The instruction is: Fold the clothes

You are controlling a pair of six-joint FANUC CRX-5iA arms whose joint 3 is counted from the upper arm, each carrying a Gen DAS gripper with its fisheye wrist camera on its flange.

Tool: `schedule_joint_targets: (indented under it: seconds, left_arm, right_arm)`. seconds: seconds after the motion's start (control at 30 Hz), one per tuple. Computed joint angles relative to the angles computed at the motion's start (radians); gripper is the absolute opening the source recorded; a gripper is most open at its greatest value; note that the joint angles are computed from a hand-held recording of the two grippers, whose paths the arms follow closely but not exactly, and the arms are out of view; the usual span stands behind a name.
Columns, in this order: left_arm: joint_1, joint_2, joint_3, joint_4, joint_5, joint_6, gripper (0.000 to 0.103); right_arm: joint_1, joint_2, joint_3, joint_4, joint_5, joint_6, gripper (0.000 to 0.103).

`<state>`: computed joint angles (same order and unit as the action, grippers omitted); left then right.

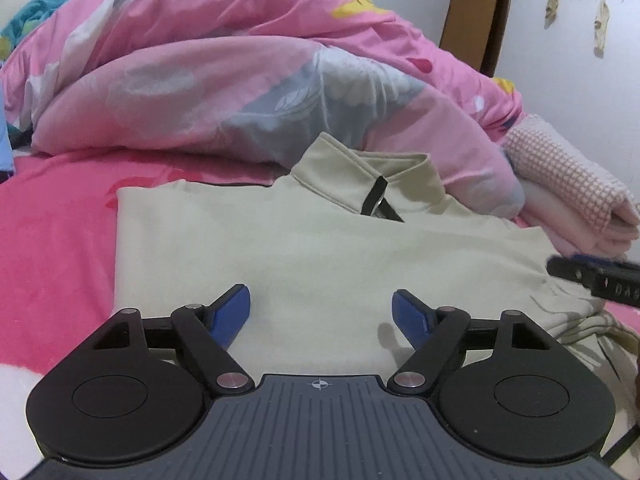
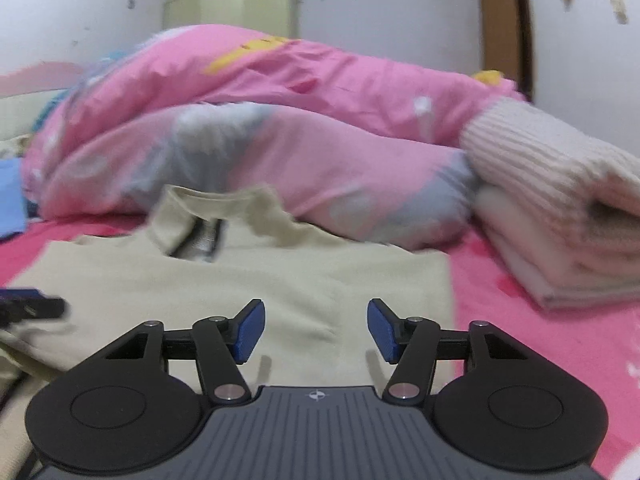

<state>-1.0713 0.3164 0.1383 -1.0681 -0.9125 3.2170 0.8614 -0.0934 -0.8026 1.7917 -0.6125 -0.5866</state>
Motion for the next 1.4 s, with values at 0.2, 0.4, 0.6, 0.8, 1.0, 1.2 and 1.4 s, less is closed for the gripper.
schedule_joint_targets:
  seconds: [0.2,0.4,0.6,0.8,1.0,1.2,1.4]
  left_arm:
    - [0.004,0.001,-0.006,0.001,0.012,-0.005,0.081]
    - [0.006,-0.008,-0.022,-0.012,0.036,0.017,0.082]
    - [0.007,-0.01,-0.027,-0.018,0.047,0.027,0.084]
    - [0.005,-0.008,-0.023,-0.017,0.038,0.02,0.085]
    - [0.004,0.001,-0.011,-0.008,0.025,-0.003,0.087]
    - [0.003,0.009,-0.002,0.0,0.017,-0.031,0.091]
    - [0.004,0.009,-0.002,0.004,0.018,-0.041,0.092]
  right_arm:
    - [-0.005,0.1,0.145,-0.234,0.175,0.357,0.04]
    - [-0.115,0.054,0.102,-0.314,0.2,0.18,0.0]
    - [0.048,-0.073,0.018,-0.347,0.019,0.132,0.003]
    - [0.223,-0.125,-0.044,-0.409,0.041,0.15,0.007]
    - [0.463,-0.212,-0.187,-0.397,-0.151,-0.059,0.009]
    - [0.698,-0.304,-0.211,-0.619,-0.28,-0.003,0.013]
    - [0.648,-0.3,-0.216,-0.536,-0.189,-0.017,0.013]
